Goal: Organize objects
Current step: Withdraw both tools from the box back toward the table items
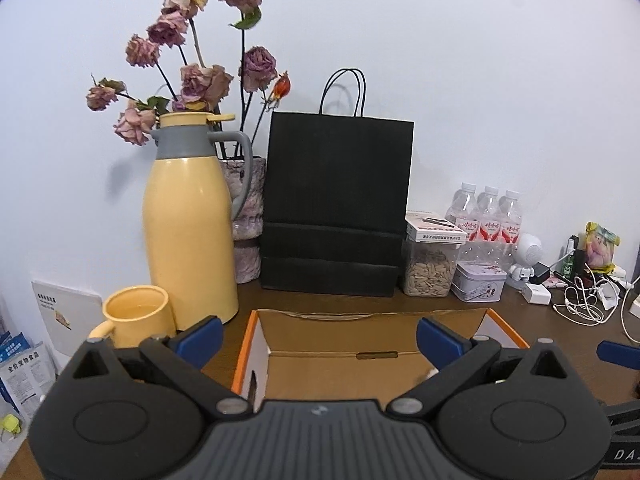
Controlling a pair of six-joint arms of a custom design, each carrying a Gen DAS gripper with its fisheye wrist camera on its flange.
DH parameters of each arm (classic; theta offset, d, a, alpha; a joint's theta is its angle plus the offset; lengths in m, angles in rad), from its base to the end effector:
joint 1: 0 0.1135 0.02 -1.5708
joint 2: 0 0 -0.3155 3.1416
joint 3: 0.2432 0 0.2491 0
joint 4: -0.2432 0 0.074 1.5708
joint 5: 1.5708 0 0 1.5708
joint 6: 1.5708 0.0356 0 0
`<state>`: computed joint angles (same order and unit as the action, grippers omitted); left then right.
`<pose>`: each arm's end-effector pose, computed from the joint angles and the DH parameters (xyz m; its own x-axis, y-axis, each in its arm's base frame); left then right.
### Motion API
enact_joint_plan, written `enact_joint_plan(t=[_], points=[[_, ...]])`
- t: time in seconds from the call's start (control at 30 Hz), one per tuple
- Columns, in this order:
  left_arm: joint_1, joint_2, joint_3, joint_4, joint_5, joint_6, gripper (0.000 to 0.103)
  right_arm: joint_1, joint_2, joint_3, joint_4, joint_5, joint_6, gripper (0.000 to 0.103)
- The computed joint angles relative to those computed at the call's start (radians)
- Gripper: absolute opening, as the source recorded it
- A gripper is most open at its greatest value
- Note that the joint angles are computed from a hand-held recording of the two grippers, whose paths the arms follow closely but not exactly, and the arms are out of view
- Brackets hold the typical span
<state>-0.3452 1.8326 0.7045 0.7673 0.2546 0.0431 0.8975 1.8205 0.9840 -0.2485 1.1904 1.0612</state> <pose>0.3366 -0.1306 0.1872 -0.3082 0.1552 -0.9386 0.5630 0.8250 -0.0485 0.2411 0.2493 0.2028 -0.2864 0.1607 -0.9445 0.4716 0.8818 0.0070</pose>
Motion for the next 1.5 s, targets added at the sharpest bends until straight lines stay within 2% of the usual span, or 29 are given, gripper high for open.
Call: enact_joint_plan(t=[0.23,0.53,0.8,1.07,1.17,1.37,1.5], points=[[0.085,-0.082,-0.114,0.022,0.083,0.024,0.103,0.089,0.036,0.088,-0.256,0.033,0.227,0.103],[0.226,-0.179,-0.239,0.023,0.233,0.068,0.103,0.206,0.141,0.246,-0.674,0.023,0.615,0.103],[0.358,-0.244,-0.346,0.021,0.353,0.155,0.103,0.307,0.240,0.376,-0.931,-0.003,0.860,0.103],[0.513,-0.254,-0.425,-0.005,0.492,0.285,0.103,0.391,0.333,0.494,-1.100,-0.034,1.015,0.103],[0.553,-0.232,-0.448,-0.012,0.512,0.337,0.103,0.417,0.362,0.524,-1.144,-0.043,1.061,0.103],[0.605,-0.181,-0.480,-0.035,0.522,0.424,0.103,0.466,0.403,0.536,-1.131,-0.077,1.116,0.103],[0.661,-0.151,-0.494,-0.079,0.568,0.487,0.103,0.485,0.420,0.528,-1.064,-0.119,1.086,0.103]])
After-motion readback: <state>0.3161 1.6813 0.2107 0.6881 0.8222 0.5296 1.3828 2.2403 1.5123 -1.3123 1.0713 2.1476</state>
